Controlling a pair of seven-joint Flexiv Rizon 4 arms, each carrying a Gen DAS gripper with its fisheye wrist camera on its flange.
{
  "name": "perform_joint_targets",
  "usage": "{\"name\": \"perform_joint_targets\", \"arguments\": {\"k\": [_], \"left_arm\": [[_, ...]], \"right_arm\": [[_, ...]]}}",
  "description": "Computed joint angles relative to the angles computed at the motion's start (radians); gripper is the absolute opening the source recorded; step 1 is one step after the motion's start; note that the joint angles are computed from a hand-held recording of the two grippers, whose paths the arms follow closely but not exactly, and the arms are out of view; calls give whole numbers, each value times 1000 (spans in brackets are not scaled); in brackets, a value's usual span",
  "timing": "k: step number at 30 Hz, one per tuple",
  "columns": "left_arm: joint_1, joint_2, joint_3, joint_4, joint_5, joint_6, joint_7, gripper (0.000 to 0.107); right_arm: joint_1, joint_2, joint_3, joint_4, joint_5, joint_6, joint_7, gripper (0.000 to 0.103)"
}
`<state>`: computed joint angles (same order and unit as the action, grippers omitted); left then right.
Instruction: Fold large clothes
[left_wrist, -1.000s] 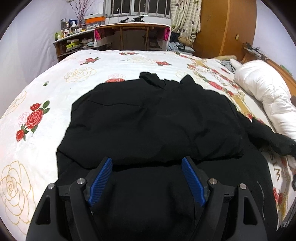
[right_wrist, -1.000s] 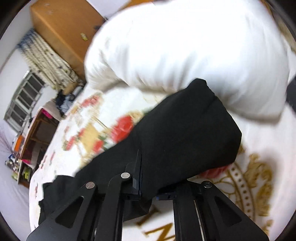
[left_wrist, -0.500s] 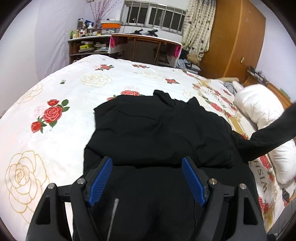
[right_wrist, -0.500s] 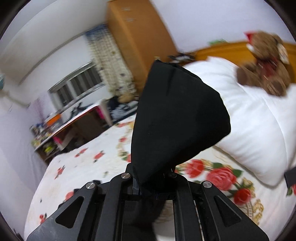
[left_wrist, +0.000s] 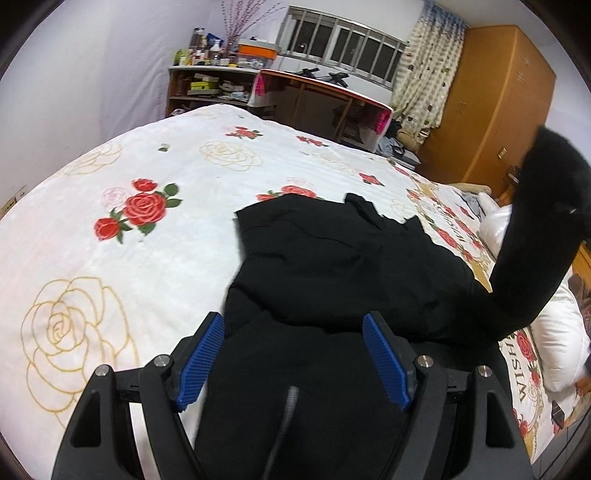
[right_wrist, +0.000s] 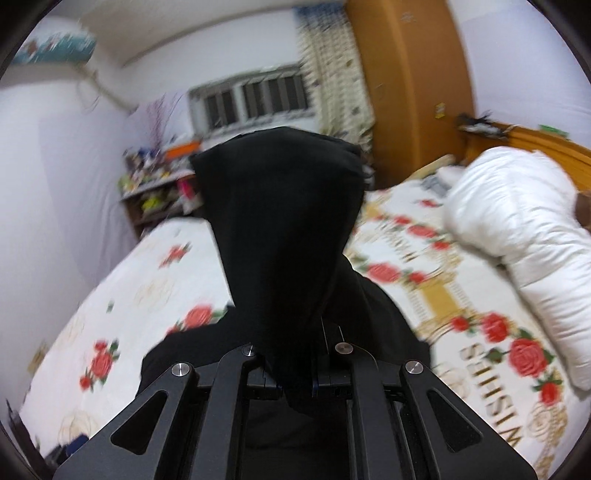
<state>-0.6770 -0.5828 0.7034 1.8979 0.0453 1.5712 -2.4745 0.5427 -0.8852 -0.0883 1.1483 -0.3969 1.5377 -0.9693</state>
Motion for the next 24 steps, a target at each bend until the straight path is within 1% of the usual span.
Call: {"name": "perform_joint_targets", "arguments": {"k": [1, 2, 3, 4, 6, 8, 10, 11, 13, 14, 15, 16, 17, 18, 19, 21, 23, 24], "left_arm": [[2, 4, 4, 13, 2, 6, -4, 79], [1, 8, 10, 25, 2, 11, -8, 79], [-1, 9, 16, 34, 0, 12, -11, 79], [0, 11, 18, 45, -2, 16, -12, 79], [-1, 13, 27, 64, -8, 24, -11, 79], [-1, 12, 32, 77, -19, 27, -6, 79], [15, 15, 18, 91, -29, 36, 8, 79], [20, 14, 14, 96, -36, 39, 15, 79], [43, 14, -7, 105, -52, 55, 37, 79], [54, 14, -20, 109, -62, 64, 50, 79], [74, 14, -41, 107, -73, 71, 68, 79], [90, 11, -58, 103, -84, 79, 84, 79], [102, 7, -72, 98, -96, 87, 100, 79], [119, 2, -91, 89, -106, 93, 118, 79], [136, -2, -110, 80, -117, 101, 135, 79], [180, -10, -163, 57, -140, 117, 169, 79], [231, -18, -224, 26, -161, 123, 210, 79], [257, -23, -258, 9, -171, 128, 231, 79]], "right_arm": [[8, -7, 22, 2, 55, -15, -79, 10], [5, -14, 43, 2, 45, -27, -93, 10], [-14, -48, 96, -30, -13, -65, -85, 11], [-18, -62, 117, -39, -18, -82, -101, 12], [-17, -115, 162, -94, -12, -156, -157, 12], [-10, -151, 185, -133, 5, -211, -199, 14], [-6, -200, 223, -199, 26, -285, -259, 20], [-8, -235, 253, -249, 39, -336, -303, 21], [5, -266, 272, -300, 61, -413, -351, 26], [9, -269, 271, -306, 73, -430, -364, 27], [7, -273, 284, -308, 92, -436, -390, 33], [0, -264, 303, -295, 104, -428, -407, 51], [-20, -262, 355, -295, 155, -427, -473, 65], [-38, -254, 403, -290, 192, -432, -526, 81], [-42, -250, 418, -282, 210, -427, -554, 82], [-61, -215, 445, -225, 252, -371, -626, 82], [-74, -186, 453, -175, 292, -314, -668, 82], [-83, -165, 445, -140, 312, -276, -679, 82]]}}
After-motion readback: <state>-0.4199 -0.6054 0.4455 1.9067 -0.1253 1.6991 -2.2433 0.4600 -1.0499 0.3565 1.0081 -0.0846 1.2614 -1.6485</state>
